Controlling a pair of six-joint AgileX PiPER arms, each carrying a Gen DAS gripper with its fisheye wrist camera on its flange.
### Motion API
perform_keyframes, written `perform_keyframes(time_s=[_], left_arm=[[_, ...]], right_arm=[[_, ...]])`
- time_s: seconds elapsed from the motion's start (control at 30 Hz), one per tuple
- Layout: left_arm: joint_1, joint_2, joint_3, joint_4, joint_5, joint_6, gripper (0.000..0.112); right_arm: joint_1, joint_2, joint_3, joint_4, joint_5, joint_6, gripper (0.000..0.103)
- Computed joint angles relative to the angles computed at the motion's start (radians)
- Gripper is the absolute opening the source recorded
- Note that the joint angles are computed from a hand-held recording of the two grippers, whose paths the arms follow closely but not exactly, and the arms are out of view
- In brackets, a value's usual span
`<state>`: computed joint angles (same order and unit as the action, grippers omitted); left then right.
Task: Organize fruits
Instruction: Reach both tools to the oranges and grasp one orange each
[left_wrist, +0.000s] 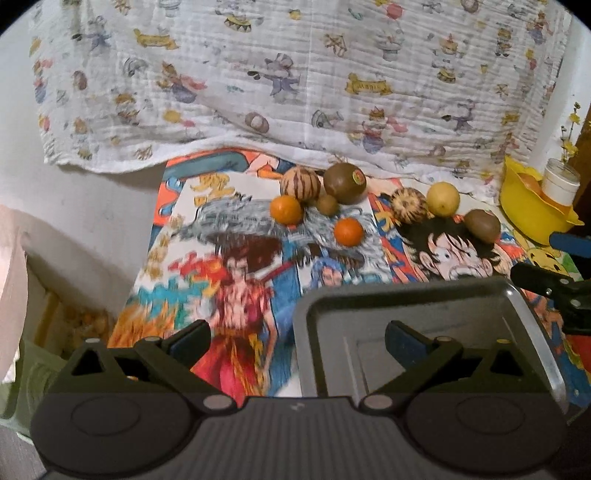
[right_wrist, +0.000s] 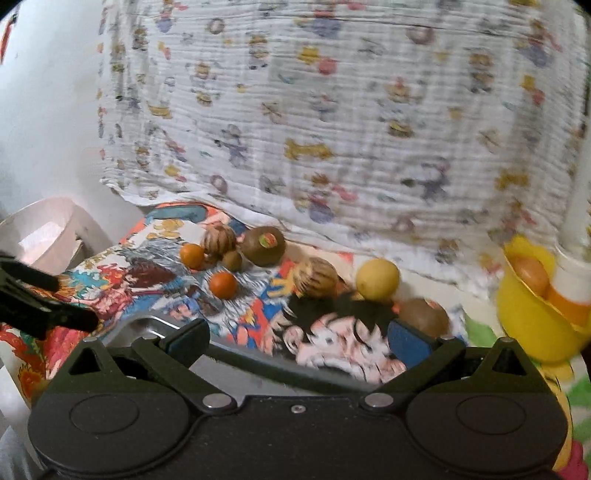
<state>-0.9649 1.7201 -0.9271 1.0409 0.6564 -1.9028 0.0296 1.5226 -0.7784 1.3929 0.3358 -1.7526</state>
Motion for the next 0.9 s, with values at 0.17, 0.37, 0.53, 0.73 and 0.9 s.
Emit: perform_keyframes(time_s=[0.17,0.37,0.53,0.73,0.9], left_arm=[[0.113,0.038,-0.045,0.016,-0.060,0.092,0.102],[0.252,0.105,-0.099,0.062,-0.174,0.150,0.102],[0.339,0.200,-0.162,0.095,-0.252,0.171,0.102],[0.406,0.277,-0.194,0.216,-0.350,0.061,0.102],[0.419,0.321,-0.216,0.350,-0.372,-0.043,0.102]], right_arm=[[0.044,0.096,-0.128,-0.134,0.046,0.130,0.102],[0.104,0.240,-0.257,-0.202,0.073,0.238,0.102],[0.153,0.359,-0.342,-0.214,0.046,0.332,0.100],[0.213,0.448,-0.393,-0.198,-0.031,0.317,0.091],[0.240,0.500,-0.423,-0.146,-0.055,0.243,0.085]])
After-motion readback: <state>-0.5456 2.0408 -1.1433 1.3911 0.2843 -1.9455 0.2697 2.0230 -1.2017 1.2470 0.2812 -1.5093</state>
